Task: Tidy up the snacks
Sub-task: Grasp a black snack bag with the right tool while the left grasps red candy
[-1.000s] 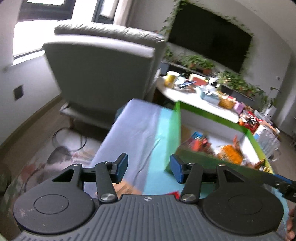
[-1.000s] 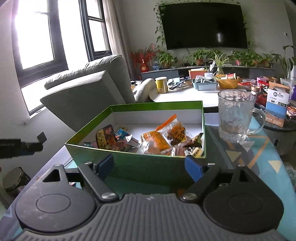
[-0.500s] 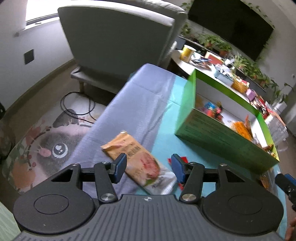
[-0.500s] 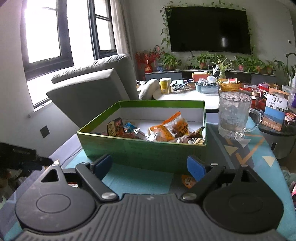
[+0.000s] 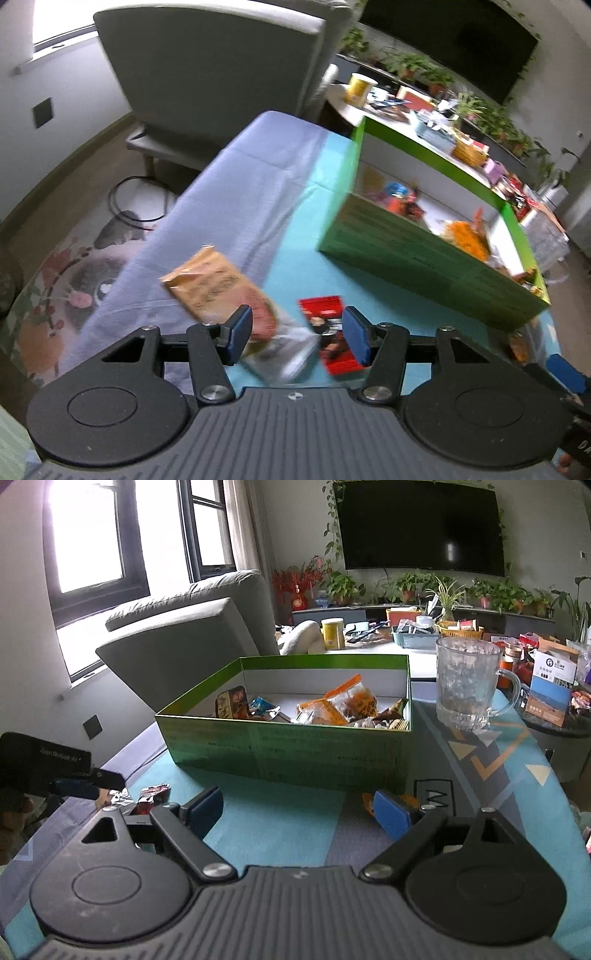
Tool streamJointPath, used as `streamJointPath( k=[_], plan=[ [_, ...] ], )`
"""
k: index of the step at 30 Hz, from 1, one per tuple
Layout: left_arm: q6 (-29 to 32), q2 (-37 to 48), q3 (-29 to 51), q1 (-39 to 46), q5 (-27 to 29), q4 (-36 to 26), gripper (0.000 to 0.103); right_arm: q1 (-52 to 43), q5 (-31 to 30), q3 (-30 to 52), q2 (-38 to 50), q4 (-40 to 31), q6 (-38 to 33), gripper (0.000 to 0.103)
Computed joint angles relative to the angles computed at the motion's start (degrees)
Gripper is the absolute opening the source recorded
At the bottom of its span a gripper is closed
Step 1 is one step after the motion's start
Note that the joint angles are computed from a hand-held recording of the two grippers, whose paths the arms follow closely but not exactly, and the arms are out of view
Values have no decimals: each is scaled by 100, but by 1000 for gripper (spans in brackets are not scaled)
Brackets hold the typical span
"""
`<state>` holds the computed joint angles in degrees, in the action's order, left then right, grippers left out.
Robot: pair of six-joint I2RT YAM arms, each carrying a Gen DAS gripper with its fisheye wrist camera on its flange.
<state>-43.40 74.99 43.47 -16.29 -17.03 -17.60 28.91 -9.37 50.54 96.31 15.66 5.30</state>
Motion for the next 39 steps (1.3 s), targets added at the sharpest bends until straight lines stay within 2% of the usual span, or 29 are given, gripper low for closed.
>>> streamJointPath(
  k=[4,7,12,17,21,29,35,39],
  plan=[
    [162,403,317,-200,37,32,54,-19,-143,-109,-96,35,-36,58],
    [290,794,580,-281,94,15,54,-80,-501,-294,-247,79,-237,58],
    [425,1311,832,-454,-235,47,55,-203,-1504,-690,-605,-112,-898,58],
    [501,1341,784,-486,-309,120,55,-40,-1935,-1066,-848,-364,-1706,58],
    [443,1273,800,-495,-321,36,55,210,-1773,-1088,-725,-522,-1935,58],
    [329,1252,882,-596,-420,-182,55,465,-1160,-1043,-479,-324,-1839,58],
    [359,1431,1016,-687,-546,-246,56,350,-1059,-832,-318,-471,-1352,58],
    [474,1505,952,-691,-472,-26,54,490,-502,-870,-365,-362,-1270,57]
  ],
)
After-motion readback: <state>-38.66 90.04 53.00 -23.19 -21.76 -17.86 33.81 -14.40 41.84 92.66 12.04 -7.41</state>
